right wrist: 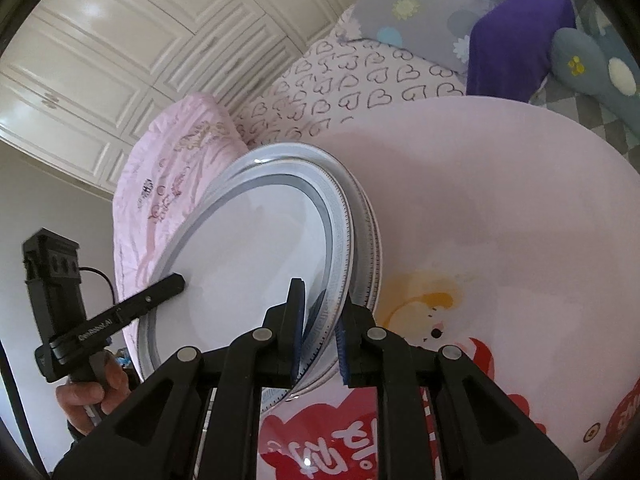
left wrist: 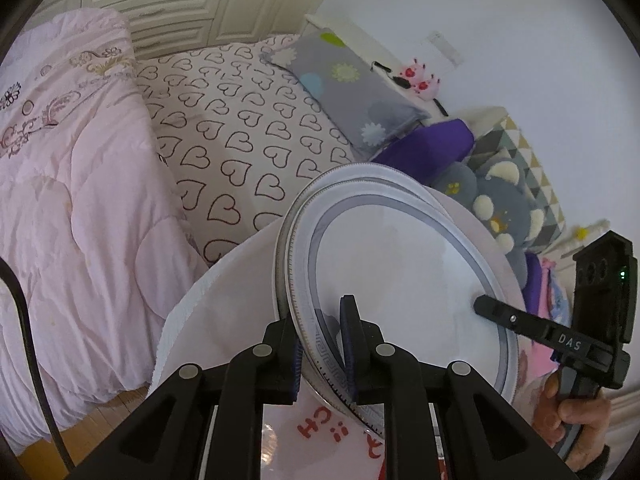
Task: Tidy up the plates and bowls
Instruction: 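Lower the plates onto the stack and open both tools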
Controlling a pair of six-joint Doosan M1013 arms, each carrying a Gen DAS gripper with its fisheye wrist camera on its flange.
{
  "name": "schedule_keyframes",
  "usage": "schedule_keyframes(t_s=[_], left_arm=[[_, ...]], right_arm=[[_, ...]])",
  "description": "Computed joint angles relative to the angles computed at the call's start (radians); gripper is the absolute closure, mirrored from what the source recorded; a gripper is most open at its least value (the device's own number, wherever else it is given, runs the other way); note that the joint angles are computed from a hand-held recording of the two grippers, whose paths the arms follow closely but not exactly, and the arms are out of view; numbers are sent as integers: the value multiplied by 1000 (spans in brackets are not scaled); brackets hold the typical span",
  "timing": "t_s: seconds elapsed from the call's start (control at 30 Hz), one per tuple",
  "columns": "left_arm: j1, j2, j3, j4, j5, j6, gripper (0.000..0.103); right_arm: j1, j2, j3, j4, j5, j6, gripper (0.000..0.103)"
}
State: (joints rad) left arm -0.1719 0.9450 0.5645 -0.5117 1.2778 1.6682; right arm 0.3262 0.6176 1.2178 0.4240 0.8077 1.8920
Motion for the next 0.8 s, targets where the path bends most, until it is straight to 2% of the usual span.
schedule_keyframes(t_s=[0.13, 0.17, 0.23, 0.37, 0.47, 0.53, 0.57, 0.63, 0.7, 0.8], left_arm=[[-16, -26, 44, 53, -49, 15, 85], [-20, -30, 48, 64, -50, 16, 84], [-28, -34, 49, 78, -48, 25, 76], [-42, -28, 29, 101, -29, 35, 63], [-49, -21, 6, 109, -14, 41, 46], [-56, -24, -1, 155, -19, 25, 15], [-59, -28, 4, 176, -36, 24, 11], [-63, -36, 14, 196, -56, 26, 11], [-63, -25, -4, 189, -29, 21, 11], [-67, -25, -2, 204, -30, 13, 11]], right_arm=[[-2, 2, -2, 9, -3, 7, 83], [0, 4, -6, 10, 0, 8, 79], [1, 6, -11, 2, 4, 18, 76], [8, 16, -37, -5, 24, 31, 58], [11, 21, -51, -22, 47, 40, 50], [13, 26, -64, -32, 62, 56, 48], [13, 25, -63, -32, 60, 60, 44], [20, 26, -73, -84, 67, 86, 42], [19, 26, -74, -83, 67, 94, 42], [19, 21, -67, -98, 63, 101, 39]])
